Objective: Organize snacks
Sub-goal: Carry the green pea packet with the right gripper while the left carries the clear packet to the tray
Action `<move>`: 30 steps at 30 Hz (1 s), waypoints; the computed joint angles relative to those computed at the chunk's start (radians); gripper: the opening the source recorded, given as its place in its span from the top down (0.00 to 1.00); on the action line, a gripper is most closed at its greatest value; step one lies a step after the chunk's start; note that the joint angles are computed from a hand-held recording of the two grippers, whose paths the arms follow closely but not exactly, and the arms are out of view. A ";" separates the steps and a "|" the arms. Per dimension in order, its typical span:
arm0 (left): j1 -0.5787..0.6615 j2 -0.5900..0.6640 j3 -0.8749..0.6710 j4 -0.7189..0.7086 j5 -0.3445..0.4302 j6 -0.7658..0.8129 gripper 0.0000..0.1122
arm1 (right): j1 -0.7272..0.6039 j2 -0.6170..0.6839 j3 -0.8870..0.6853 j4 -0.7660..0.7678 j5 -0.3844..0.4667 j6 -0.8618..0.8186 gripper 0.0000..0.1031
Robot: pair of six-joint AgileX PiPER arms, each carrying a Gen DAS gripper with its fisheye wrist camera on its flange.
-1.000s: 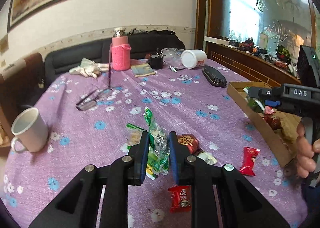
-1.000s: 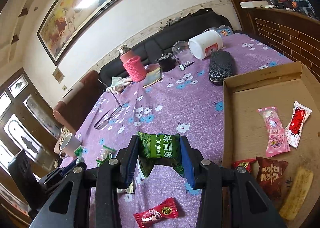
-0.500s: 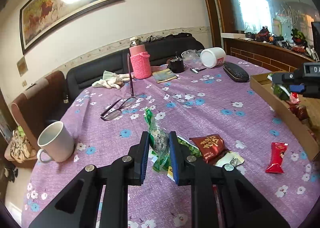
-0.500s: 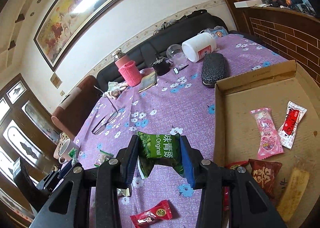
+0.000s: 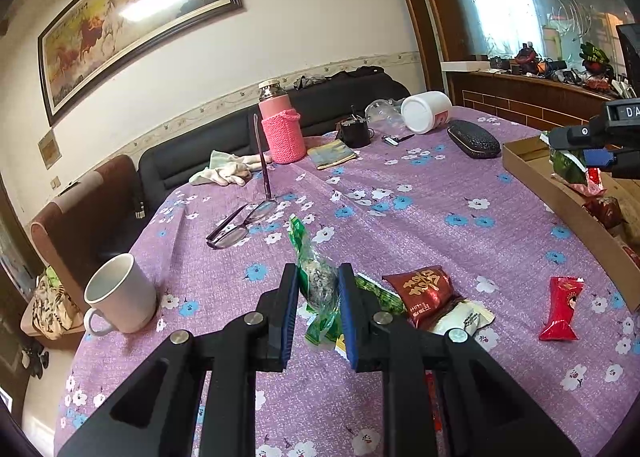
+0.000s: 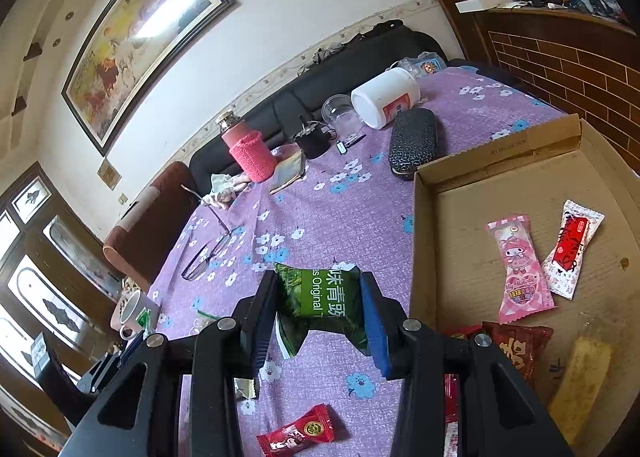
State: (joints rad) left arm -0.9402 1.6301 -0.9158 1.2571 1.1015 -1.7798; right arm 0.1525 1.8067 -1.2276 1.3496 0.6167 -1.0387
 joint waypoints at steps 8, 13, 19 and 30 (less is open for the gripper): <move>-0.005 0.004 -0.006 -0.004 0.004 0.001 0.83 | -0.023 0.007 -0.005 0.015 0.015 0.007 0.58; 0.004 -0.005 0.008 0.002 -0.027 -0.012 0.83 | -0.060 0.008 -0.001 0.048 0.016 0.006 0.58; 0.058 -0.089 0.059 0.015 -0.208 -0.062 0.83 | -0.144 0.024 -0.011 0.073 0.030 0.062 0.58; 0.034 -0.006 -0.160 -0.064 -0.303 0.090 0.83 | -0.241 0.067 -0.065 -0.060 0.008 0.292 0.58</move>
State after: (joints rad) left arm -0.9059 1.6239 -1.0760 1.1936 0.7988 -1.6894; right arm -0.0886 1.8734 -1.2926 1.2892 0.6248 -0.7468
